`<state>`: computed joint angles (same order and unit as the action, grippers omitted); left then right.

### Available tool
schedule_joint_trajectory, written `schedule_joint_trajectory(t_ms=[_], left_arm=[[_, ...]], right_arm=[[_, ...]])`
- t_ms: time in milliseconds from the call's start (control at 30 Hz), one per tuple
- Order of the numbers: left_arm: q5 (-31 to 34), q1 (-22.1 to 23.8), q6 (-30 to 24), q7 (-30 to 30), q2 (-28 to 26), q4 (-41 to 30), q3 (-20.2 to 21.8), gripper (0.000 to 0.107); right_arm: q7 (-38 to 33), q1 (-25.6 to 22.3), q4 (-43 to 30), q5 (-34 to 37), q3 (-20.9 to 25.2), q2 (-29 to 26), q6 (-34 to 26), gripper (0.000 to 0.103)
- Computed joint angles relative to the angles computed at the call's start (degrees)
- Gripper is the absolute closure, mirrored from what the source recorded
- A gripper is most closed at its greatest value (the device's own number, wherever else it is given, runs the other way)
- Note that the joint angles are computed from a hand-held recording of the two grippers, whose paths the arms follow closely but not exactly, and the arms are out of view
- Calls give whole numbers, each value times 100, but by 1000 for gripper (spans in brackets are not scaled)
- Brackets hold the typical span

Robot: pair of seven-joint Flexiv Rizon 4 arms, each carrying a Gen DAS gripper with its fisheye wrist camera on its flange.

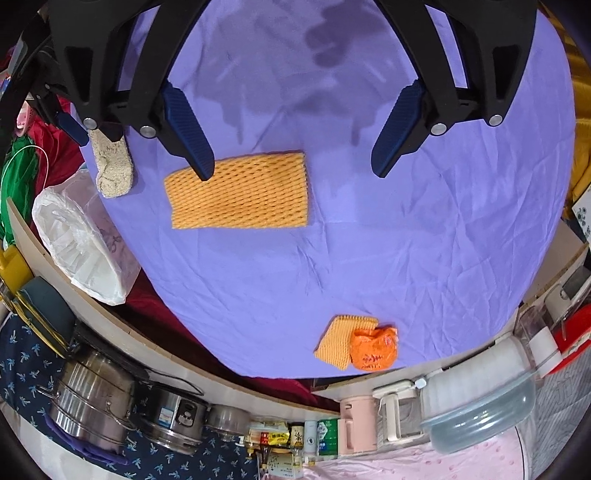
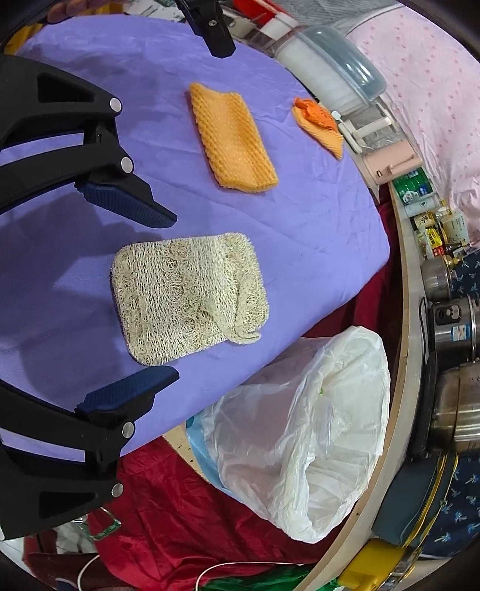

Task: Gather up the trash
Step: 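Grasp the beige loofah pad with the right gripper while the left approaches the orange mesh sleeve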

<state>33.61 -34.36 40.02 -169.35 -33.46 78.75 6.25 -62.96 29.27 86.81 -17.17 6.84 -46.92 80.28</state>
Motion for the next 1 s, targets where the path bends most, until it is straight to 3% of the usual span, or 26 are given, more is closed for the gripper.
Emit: schedule_joint_trajectory(t_ms=[300, 367, 733, 800, 833, 900, 1000], left_arm=[[-320, 161, 221, 265, -263, -82, -43, 24], [-406, 190, 280, 317, -319, -102, -36, 24], [-890, 390, 733, 535, -553, -44, -1, 25], [-1003, 417, 794, 630, -612, -61, -5, 31], [-1058, 437, 860, 685, -630, -45, -16, 41], [-1144, 420, 875, 784, -682, -81, -3, 46], [-1154, 329, 818, 856, -715, -158, 62, 64]], right_arm=[[10, 157, -65, -209, -248, -94, 4, 28], [-3, 179, -85, -252, -271, -103, -10, 32], [-232, -111, -277, 48, 195, -128, -44, 33], [-243, -121, -309, 101, 216, -119, -46, 33], [-260, -147, -335, 135, 255, -119, -64, 33], [-262, -157, -357, 189, 273, -110, -88, 33], [-234, -149, -325, 251, 256, -72, -73, 33]])
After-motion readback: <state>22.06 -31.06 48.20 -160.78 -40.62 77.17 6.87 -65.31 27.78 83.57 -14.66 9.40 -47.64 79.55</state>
